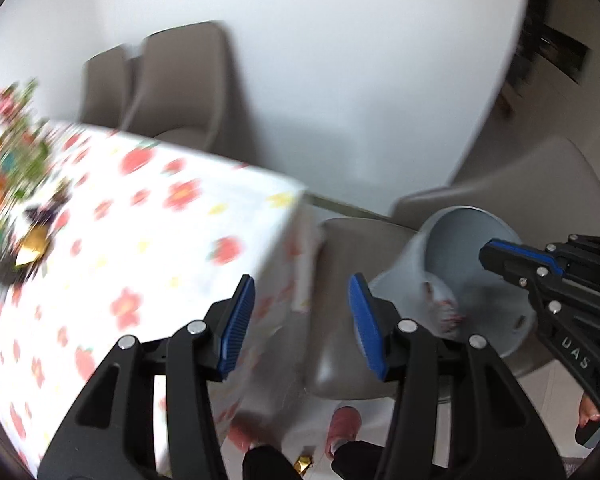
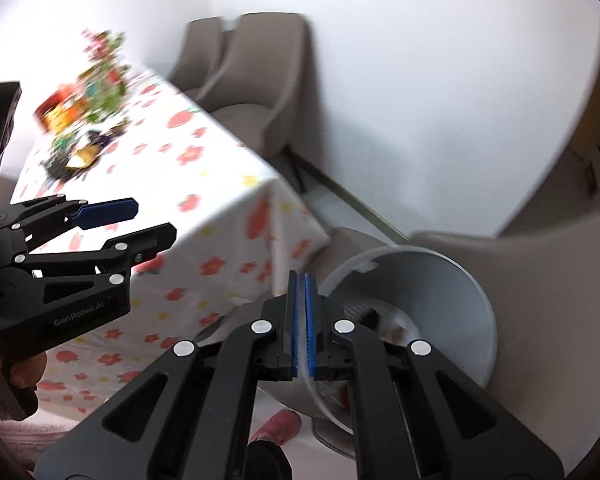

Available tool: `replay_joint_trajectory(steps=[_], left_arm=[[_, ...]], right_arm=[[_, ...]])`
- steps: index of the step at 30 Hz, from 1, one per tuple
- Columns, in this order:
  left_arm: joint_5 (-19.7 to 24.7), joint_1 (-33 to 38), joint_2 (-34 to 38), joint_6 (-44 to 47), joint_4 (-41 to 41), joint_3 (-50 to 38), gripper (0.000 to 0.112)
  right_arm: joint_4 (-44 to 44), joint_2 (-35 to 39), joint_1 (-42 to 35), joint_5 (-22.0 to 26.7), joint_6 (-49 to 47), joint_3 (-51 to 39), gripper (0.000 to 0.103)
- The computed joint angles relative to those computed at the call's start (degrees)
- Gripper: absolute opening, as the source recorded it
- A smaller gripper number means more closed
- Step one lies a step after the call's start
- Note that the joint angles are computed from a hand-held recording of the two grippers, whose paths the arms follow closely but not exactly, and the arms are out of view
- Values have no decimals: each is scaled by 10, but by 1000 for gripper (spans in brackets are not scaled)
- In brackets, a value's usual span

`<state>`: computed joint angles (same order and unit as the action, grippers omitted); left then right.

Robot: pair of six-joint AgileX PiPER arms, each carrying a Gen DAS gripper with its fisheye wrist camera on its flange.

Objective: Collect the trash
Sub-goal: 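Move both open tools back over the table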

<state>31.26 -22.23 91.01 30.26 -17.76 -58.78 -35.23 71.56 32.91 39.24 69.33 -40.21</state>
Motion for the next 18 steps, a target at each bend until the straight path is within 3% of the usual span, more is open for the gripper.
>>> replay_joint_trajectory(steps=[7, 11, 18], left_arm=[[8, 168, 6, 23, 3, -12, 50], [30, 263, 35, 43, -6, -57, 50], [62, 395, 119, 65, -5, -171, 50]], right_arm=[[32, 175, 39, -44, -89, -176, 5], [31, 272, 69, -30, -104, -297, 27], [95, 471, 95, 45, -203, -604, 29]])
